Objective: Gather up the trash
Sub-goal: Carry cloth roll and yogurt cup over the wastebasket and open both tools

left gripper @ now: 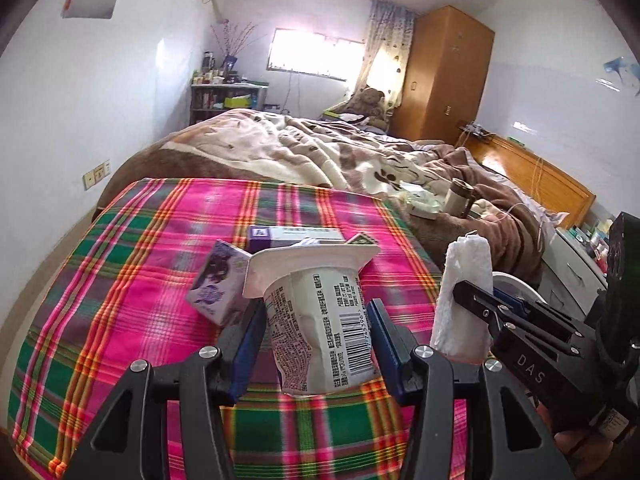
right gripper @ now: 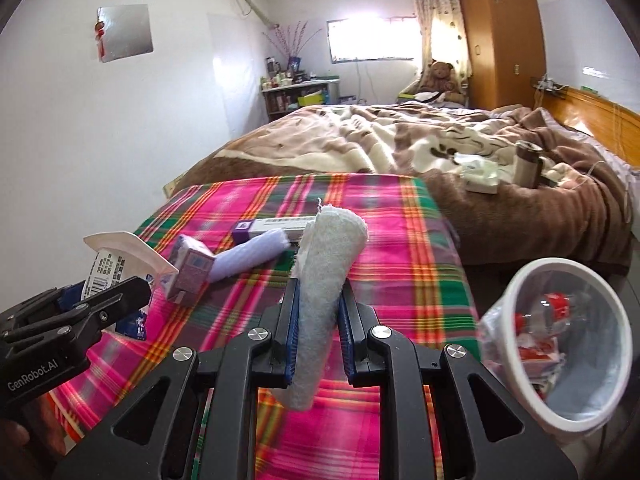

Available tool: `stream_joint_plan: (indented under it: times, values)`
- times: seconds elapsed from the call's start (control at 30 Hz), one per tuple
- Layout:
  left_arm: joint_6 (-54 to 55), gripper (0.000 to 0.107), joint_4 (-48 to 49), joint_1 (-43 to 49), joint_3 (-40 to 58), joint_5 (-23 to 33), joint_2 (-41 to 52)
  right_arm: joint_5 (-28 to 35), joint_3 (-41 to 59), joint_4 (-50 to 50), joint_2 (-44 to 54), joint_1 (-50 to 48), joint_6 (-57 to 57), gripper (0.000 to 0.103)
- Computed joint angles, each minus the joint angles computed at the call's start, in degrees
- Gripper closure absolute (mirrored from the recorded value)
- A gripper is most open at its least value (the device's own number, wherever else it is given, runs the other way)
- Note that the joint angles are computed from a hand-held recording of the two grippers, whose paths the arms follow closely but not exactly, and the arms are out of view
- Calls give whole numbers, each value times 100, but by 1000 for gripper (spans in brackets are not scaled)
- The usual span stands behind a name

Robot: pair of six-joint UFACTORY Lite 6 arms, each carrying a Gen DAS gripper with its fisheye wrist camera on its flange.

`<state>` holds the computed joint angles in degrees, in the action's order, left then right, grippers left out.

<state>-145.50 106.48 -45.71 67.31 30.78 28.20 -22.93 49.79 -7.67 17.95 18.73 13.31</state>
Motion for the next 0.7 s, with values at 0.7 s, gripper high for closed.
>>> stream_joint_plan:
  times: [0.7]
  values:
    - [4135,55,-3027,-666,5099,-610,3108,-386,-786,-130,-767,-1702,-489,85]
